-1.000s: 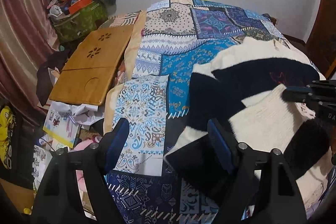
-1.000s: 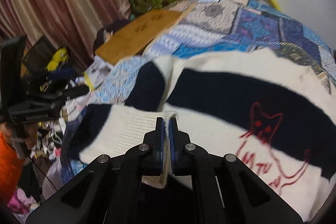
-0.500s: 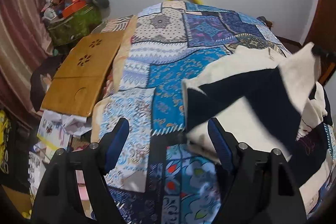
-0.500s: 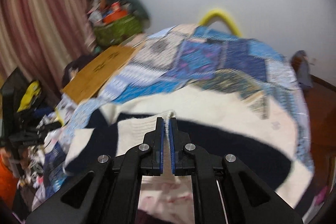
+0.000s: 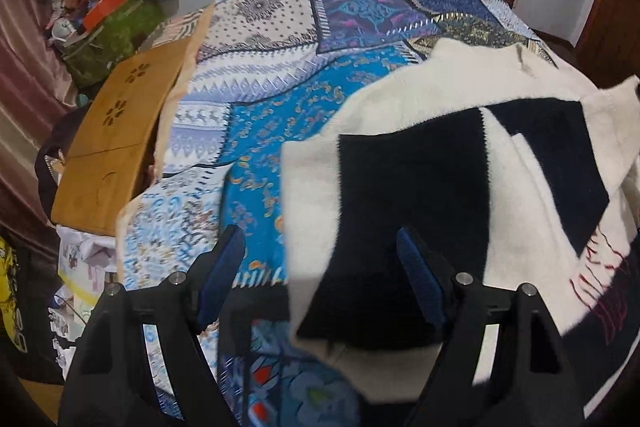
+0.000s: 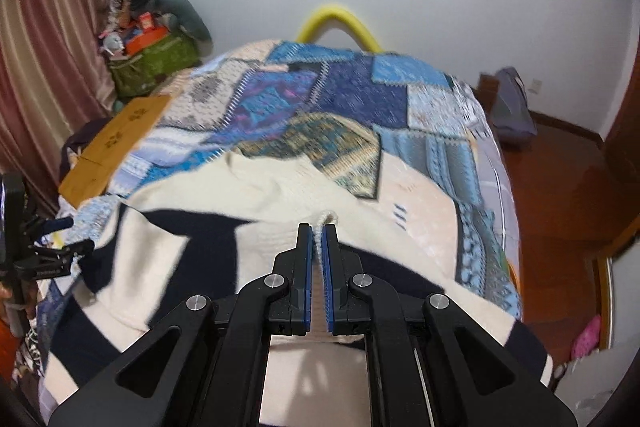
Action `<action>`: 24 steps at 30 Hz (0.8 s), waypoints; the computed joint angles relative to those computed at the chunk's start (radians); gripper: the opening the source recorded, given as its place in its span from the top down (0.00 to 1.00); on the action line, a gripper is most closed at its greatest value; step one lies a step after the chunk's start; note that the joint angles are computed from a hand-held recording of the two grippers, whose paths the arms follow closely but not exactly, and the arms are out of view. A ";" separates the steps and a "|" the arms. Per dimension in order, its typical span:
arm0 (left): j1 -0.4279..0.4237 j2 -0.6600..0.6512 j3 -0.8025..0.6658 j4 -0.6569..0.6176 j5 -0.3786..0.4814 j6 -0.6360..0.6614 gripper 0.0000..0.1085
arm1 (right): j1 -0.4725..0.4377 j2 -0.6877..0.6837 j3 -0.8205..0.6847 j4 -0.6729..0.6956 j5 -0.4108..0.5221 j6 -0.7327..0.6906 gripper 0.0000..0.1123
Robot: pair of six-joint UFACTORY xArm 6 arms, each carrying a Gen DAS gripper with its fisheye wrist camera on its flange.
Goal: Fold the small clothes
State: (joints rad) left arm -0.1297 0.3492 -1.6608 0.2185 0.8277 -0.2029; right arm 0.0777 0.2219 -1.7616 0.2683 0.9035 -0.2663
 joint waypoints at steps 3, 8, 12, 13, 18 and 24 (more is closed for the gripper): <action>-0.006 0.041 -0.037 0.002 0.021 -0.009 0.28 | -0.018 0.010 0.017 -0.020 0.010 0.013 0.96; -0.019 0.078 -0.048 0.147 0.044 -0.089 0.28 | -0.054 0.021 0.043 -0.032 0.016 0.041 0.96; -0.003 0.063 -0.007 0.134 0.001 -0.099 0.26 | -0.079 0.024 0.063 -0.029 0.027 0.059 0.96; -0.002 0.064 -0.007 0.132 0.000 -0.099 0.26 | -0.081 0.026 0.068 -0.033 0.035 0.061 0.96; -0.005 0.060 -0.014 0.122 0.010 -0.084 0.26 | -0.078 0.012 0.102 -0.069 0.029 0.073 0.96; -0.028 0.039 -0.036 0.080 0.010 -0.064 0.26 | -0.091 -0.022 0.108 -0.052 0.028 0.069 0.66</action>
